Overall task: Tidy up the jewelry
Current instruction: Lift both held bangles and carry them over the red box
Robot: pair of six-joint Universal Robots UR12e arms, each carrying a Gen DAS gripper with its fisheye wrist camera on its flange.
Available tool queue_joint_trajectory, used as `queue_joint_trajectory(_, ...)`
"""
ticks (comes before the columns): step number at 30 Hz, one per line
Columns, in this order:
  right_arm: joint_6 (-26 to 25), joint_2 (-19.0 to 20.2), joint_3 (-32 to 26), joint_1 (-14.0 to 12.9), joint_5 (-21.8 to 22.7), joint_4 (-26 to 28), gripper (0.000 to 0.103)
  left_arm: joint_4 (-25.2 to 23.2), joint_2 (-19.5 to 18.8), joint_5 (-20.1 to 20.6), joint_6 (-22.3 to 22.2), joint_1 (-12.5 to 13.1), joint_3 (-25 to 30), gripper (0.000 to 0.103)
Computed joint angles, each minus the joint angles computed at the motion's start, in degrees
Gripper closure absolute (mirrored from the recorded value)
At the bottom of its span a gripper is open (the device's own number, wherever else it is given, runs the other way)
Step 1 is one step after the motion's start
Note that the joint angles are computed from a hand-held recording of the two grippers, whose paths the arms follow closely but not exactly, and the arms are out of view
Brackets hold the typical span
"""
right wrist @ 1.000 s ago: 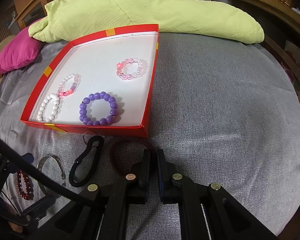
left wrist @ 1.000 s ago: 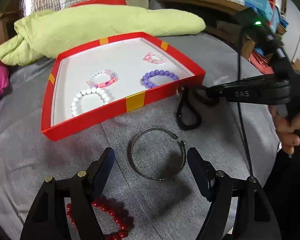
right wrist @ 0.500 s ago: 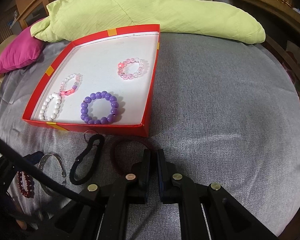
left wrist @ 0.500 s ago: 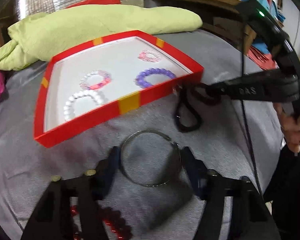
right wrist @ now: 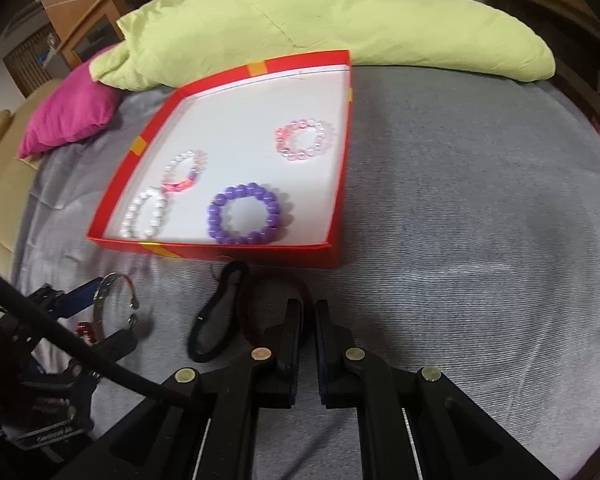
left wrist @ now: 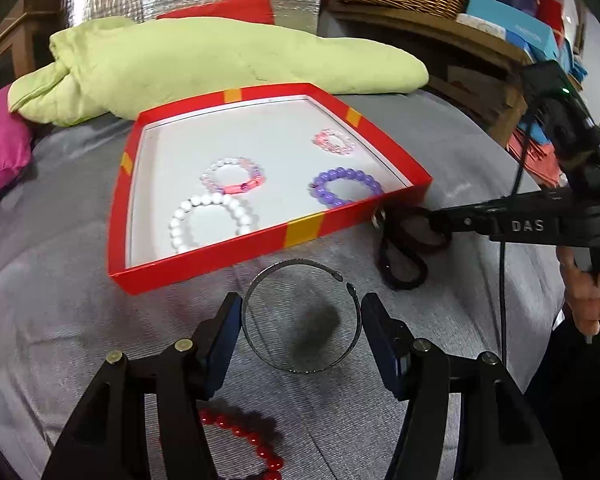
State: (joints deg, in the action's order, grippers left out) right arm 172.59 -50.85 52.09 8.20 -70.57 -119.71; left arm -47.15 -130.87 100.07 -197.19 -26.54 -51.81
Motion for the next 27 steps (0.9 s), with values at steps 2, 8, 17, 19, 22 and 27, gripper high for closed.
queue_joint_trajectory(2,-0.1,0.0,-0.2,-0.1,0.4,0.4,0.095,-0.5,-0.1,0.5,-0.4,0.0,0.2,0.040)
queue_joint_trajectory(8,-0.6,-0.1,-0.2,-0.4,2.3,0.9,0.095,-0.4,-0.1,1.0,-2.2,0.3,0.5,0.040)
queue_joint_trajectory(17,0.5,-1.4,1.9,-2.2,11.1,-3.0,0.095,1.4,0.7,1.5,-3.3,0.6,-0.6,0.040)
queue_joint_trajectory(19,0.7,-1.4,2.0,-2.3,11.9,-3.5,0.096,2.0,0.8,1.9,-3.4,0.6,-0.7,0.040)
queue_joint_trajectory(22,1.1,-1.5,2.3,-2.4,13.4,-4.6,0.095,2.9,0.9,2.2,-3.7,0.6,-0.7,0.040)
queue_joint_trajectory(27,2.2,-1.8,3.0,-2.5,15.9,-6.9,0.095,3.5,0.8,2.3,-3.9,0.7,-0.4,0.040)
